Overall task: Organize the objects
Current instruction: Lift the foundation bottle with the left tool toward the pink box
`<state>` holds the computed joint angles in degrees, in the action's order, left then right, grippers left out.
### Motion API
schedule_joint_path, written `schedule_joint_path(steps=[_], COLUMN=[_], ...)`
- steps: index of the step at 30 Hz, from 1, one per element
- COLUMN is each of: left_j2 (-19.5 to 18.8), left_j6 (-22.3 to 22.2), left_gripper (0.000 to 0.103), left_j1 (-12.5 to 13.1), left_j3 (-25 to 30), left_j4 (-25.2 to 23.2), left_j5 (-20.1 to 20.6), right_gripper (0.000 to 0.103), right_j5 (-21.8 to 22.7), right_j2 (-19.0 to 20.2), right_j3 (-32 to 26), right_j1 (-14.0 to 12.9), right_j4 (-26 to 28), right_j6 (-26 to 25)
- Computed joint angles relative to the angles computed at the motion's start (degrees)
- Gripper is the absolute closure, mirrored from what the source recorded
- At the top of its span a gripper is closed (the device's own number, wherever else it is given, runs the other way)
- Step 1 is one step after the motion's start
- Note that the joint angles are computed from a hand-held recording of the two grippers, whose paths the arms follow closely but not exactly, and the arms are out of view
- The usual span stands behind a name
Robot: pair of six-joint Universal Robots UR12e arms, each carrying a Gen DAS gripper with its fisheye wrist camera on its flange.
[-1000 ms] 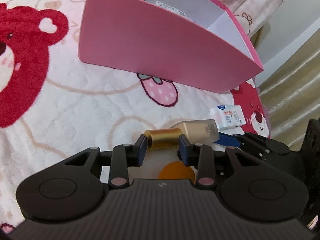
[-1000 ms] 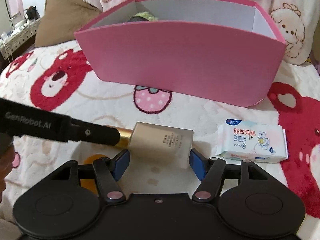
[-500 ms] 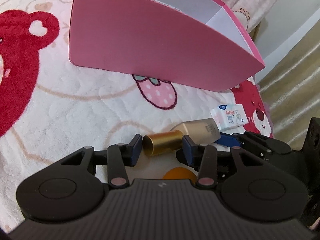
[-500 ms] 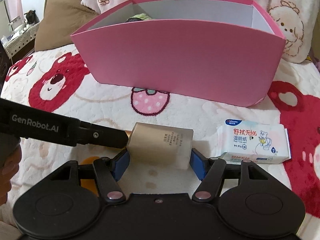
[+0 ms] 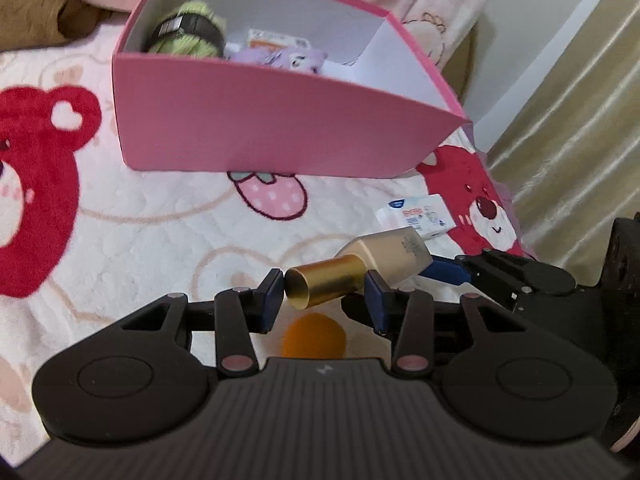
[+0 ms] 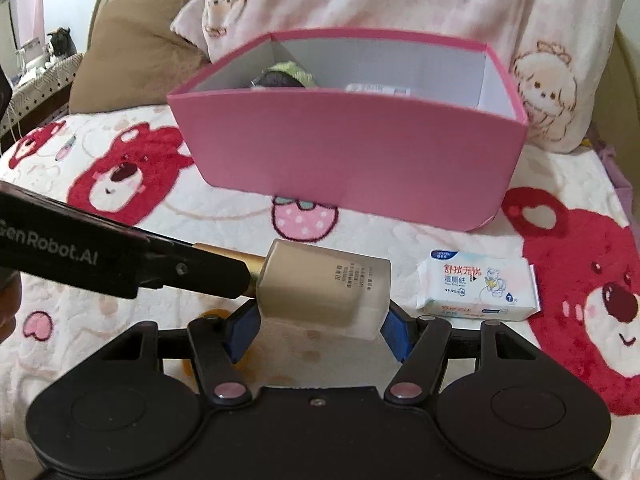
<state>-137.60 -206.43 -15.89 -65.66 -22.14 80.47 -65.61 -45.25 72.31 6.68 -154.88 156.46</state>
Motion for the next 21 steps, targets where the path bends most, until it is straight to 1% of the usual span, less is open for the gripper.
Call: schedule_joint_path(steps=[2,4,6,10,13,21], left_j2=[0.6,1.2,1.8,3.0,3.8,5.9], left_j6=[1.7,1.7,2.2,1.6,1.3,0.4], left_gripper=[0.062,0.062,0.062,0.062,0.062,0.062], left_j1=[-0.4,-0.6,-0.7,-0.5,-0.5,-0.3], left_j3=[-0.3,-1.0,-1.6,-2.6,-3.4,-5.3], left_j4=[-0.4,-0.1,-0.4,-1.2,-1.2,0.5], left_j5=[1.2,2.0,2.4,2.2,2.1,1.9], right_gripper=[0.034,0.034,0.034,0.034,0.034,0.034], right_j5=[0.2,0.1,0.2,-0.4,-1.6,-2.6], right_j2=[-0.5,-1.1,-1.6,-2.7,-3.5,-5.4], right_j3=[0.7,1.6,2.0,2.6,3.3,4.4], right_j1=[0.0,0.1,0.2,0.6,1.1,1.5], right_j4=[-0.6,-1.7,-1.7,-0.7,-1.4,-2.0], right_j6=[0.1,-0.5,-0.7,-1.6,-2.6,-2.8])
